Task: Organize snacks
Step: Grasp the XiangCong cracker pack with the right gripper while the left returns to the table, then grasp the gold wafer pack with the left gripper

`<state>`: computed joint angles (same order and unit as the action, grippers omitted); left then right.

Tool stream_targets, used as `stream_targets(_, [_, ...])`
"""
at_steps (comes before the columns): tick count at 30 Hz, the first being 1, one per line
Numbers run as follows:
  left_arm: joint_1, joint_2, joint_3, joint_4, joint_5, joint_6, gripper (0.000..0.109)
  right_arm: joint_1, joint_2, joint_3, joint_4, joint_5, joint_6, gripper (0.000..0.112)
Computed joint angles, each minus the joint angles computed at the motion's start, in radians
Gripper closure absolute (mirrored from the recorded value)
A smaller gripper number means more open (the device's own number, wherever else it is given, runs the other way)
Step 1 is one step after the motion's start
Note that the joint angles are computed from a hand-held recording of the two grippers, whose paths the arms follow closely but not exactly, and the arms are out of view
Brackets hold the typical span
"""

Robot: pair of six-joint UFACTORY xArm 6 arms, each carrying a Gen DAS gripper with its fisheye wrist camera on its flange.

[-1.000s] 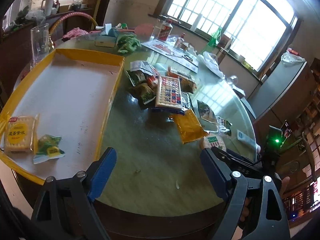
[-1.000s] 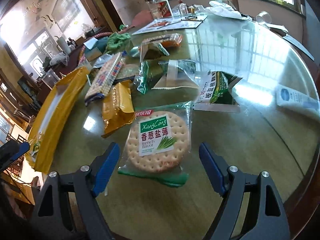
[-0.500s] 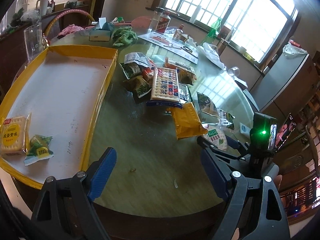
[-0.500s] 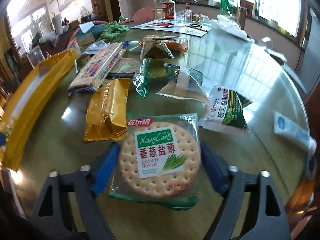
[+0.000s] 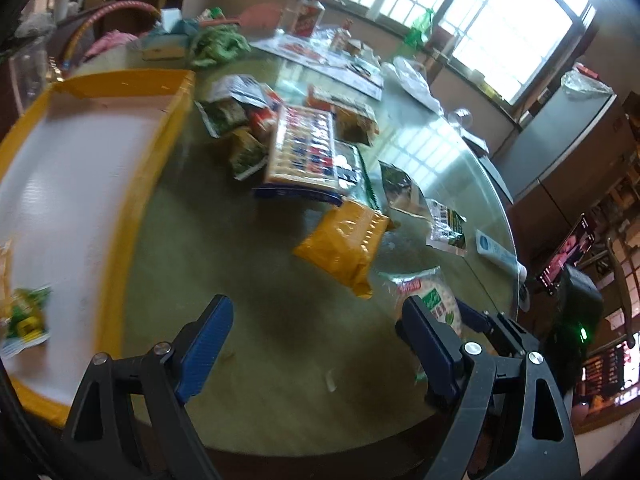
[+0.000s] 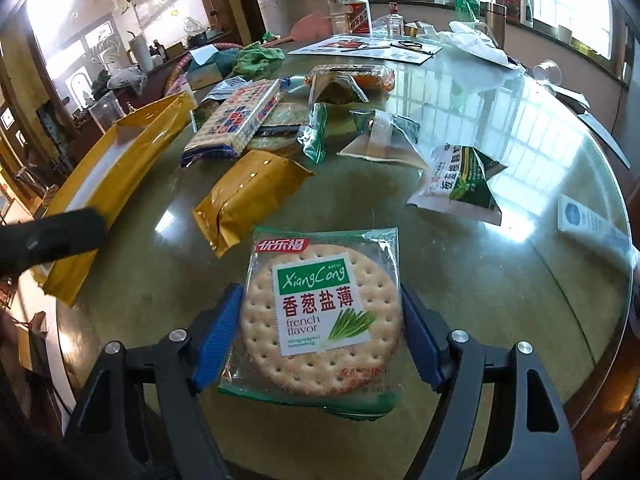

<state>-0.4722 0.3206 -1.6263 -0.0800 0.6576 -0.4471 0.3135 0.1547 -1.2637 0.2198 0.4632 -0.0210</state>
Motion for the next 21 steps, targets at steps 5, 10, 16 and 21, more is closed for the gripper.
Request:
stream_targets(5, [0.001, 0.148, -0.196, -0.011, 0.073, 0.053, 0.022, -0.007, -0.022, 0.025, 0.062, 0.000, -0.052, 0.036])
stream_targets(10, [-0.002, 0.347, -0.485, 0.003, 0.188, 0.113, 0.022, -0.020, -0.038, 0.043, 0.047, 0.001, -0.018, 0.036])
stream_targets(16, [-0.022, 0.492, -0.696, 0.066, 0.296, 0.145, 0.038, -0.025, -0.045, 0.049, -0.005, 0.009, 0.037, 0.036])
stream_targets(21, [-0.037, 0.389, -0.527, 0.145, 0.233, 0.135, 0.061, -0.021, -0.053, 0.059, -0.054, 0.008, 0.076, 0.036])
